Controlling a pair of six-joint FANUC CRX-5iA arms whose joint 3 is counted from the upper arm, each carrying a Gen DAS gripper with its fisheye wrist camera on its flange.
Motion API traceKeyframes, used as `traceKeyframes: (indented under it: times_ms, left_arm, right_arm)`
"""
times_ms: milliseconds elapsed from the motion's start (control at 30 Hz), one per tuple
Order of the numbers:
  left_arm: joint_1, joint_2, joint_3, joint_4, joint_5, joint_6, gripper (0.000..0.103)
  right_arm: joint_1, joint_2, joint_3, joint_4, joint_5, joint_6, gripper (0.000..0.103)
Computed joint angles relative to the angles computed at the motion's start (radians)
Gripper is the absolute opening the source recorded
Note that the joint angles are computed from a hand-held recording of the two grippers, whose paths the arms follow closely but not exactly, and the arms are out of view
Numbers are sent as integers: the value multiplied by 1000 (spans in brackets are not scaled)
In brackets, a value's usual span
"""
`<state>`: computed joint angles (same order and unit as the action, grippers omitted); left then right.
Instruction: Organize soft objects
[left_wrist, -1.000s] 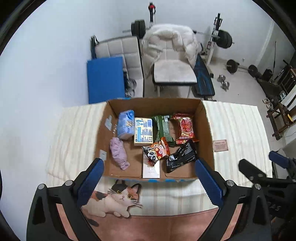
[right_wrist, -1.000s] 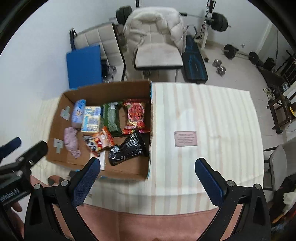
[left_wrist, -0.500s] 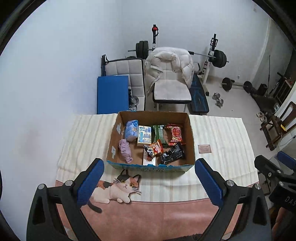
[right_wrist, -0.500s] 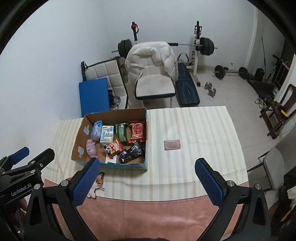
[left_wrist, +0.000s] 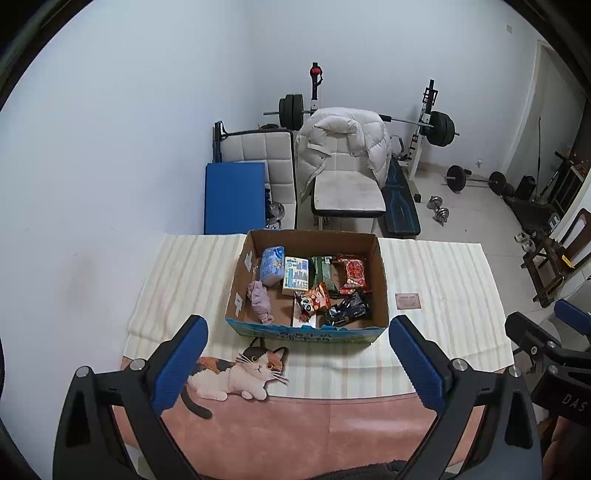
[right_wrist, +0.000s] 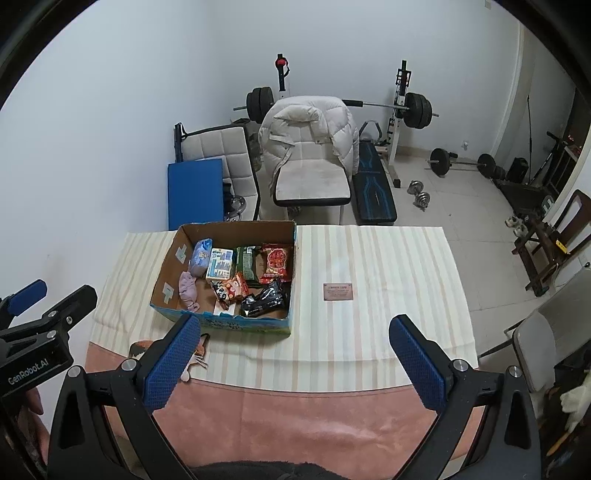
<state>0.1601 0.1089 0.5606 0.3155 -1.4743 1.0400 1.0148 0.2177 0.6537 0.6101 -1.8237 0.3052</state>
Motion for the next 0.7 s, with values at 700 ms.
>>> traceKeyframes:
  times_ms: [700]
  left_arm:
    - [-1, 17, 34, -1, -26, 10, 101]
  right_arm:
    - [19, 42, 77, 46, -39, 47, 103]
